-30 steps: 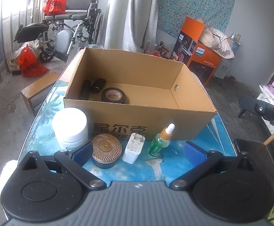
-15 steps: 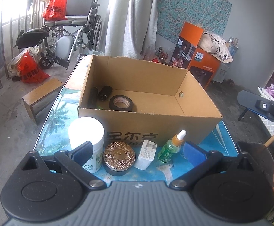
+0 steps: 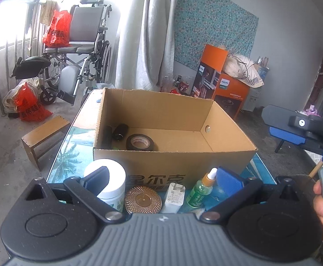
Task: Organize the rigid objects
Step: 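Raise the right tool out of the box and back toward the table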
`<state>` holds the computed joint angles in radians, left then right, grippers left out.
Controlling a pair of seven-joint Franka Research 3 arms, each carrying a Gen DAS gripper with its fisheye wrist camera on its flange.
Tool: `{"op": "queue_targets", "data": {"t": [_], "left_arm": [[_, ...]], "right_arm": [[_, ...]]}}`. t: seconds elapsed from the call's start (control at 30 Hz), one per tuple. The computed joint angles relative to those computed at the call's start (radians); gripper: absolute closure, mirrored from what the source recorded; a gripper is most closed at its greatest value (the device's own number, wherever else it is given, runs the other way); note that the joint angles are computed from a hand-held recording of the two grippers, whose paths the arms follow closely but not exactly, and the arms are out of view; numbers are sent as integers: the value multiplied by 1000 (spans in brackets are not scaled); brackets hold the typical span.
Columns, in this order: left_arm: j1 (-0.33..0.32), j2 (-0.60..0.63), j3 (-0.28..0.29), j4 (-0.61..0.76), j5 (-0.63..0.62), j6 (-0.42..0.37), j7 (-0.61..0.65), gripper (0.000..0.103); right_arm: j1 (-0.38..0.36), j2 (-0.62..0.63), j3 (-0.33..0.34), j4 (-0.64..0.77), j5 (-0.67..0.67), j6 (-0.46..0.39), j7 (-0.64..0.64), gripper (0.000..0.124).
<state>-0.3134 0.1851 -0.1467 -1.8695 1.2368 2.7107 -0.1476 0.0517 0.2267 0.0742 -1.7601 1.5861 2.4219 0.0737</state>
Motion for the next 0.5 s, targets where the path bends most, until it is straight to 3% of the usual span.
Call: {"op": "queue_targets", "data": {"t": [0.13,0.5], "left_arm": [[3,9,4,-7,36,35,-20,0],[-7,52,8,9,-89,73,92,0]], "right_arm": [[-11,12,0,-2,10,-28,22,22],[3,-8,-8,-71,44,66,15,22]]}}
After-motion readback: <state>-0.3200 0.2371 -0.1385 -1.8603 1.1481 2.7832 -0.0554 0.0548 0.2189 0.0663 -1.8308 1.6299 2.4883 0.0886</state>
